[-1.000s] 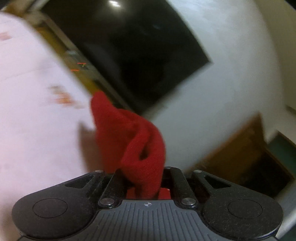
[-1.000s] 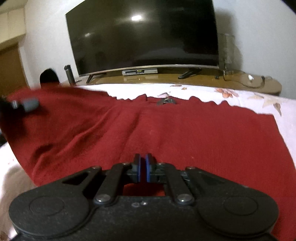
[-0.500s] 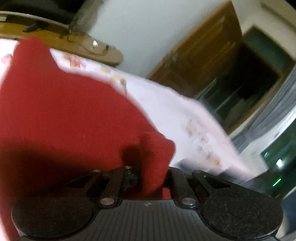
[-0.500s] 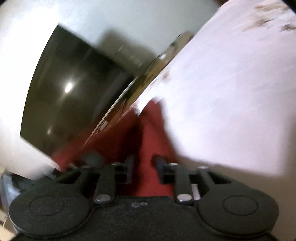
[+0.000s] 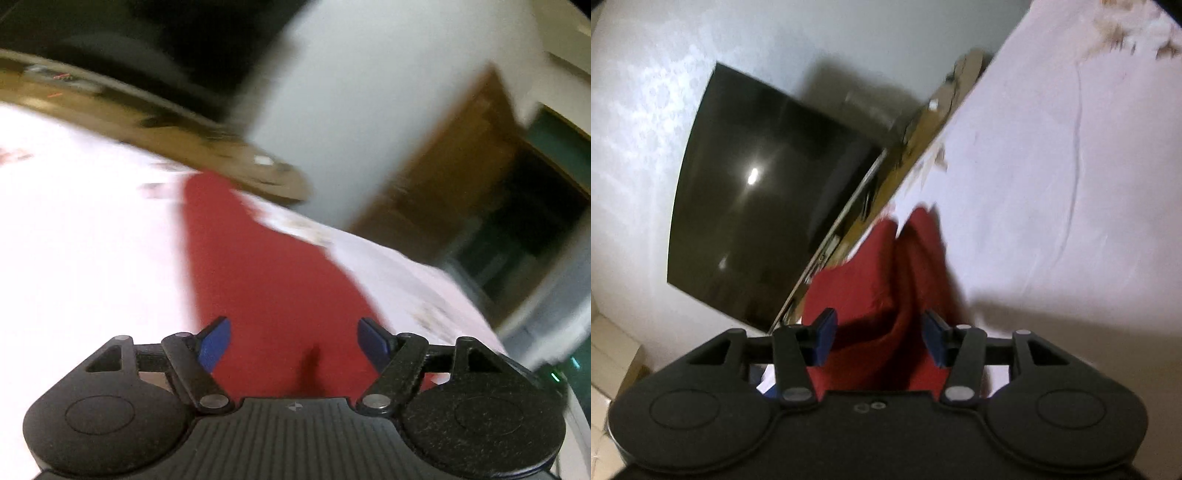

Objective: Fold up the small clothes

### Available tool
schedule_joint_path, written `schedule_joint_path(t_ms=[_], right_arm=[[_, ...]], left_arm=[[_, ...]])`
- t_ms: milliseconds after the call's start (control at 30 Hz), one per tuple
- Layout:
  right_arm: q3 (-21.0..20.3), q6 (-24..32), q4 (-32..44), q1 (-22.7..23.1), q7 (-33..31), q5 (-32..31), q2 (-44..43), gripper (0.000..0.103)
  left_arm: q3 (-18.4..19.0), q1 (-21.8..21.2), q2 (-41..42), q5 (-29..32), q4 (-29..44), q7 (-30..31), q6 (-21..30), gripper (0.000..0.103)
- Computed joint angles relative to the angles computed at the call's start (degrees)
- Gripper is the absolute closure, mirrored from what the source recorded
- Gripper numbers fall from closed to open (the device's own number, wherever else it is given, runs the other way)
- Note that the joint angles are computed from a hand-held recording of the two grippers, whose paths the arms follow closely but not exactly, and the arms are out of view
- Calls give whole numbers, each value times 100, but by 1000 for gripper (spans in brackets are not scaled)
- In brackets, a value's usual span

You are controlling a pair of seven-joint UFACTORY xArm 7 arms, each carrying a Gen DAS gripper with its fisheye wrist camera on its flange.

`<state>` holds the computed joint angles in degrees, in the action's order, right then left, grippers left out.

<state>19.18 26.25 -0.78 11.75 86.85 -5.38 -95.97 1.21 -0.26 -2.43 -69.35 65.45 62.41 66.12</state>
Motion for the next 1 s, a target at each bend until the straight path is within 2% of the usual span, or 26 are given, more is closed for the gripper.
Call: schedule_joint_path(t_ms=[100, 167, 233, 300, 367, 500, 600, 667, 700, 800, 833, 967, 1000], right_arm=[[-176, -701, -90, 45, 64, 152, 475, 46], [-297, -1410, -251, 55, 188, 295, 709, 33], [-396, -1872, -327, 28, 251, 404, 875, 31], [-283, -1694, -336, -15, 382, 421, 587, 31], [-434, -1332, -215, 11, 228, 390, 579, 31], [-743, -898, 218, 73, -333, 420, 1282, 33], [-535, -540, 626, 26, -757, 294, 1769, 34], [-290, 56, 996, -14, -986, 178, 2025, 36], [-207, 305, 1144, -21, -1079, 139, 2121, 40], [-30, 813, 1389, -24, -1161, 112, 2208, 66], [-42, 924, 1415, -15, -1160, 141, 2224, 69], [-25, 735, 1203, -47, -915, 253, 1912, 65], [-17, 732, 1208, -79, -894, 247, 1924, 69]], left_arm=[[-45, -6, 74, 302, 49, -228, -552, 29], [-134, -98, 36, 516, 13, -448, -957, 29], [-227, -209, -97, 745, -136, -667, -1346, 29], [-195, -269, -152, 737, -232, -716, -1405, 29], [-145, -300, -204, 701, -347, -668, -1423, 29], [-215, -428, -65, 756, -293, -711, -1684, 29], [-214, -452, -58, 809, -282, -758, -1682, 27], [-219, -460, -45, 864, -272, -767, -1714, 25], [-217, -460, -43, 880, -267, -769, -1704, 24], [-226, -467, 13, 888, -224, -737, -1681, 24], [-225, -462, 27, 886, -214, -738, -1665, 24], [-237, -447, 61, 854, -201, -716, -1652, 24], [-241, -445, 56, 842, -209, -703, -1669, 24]])
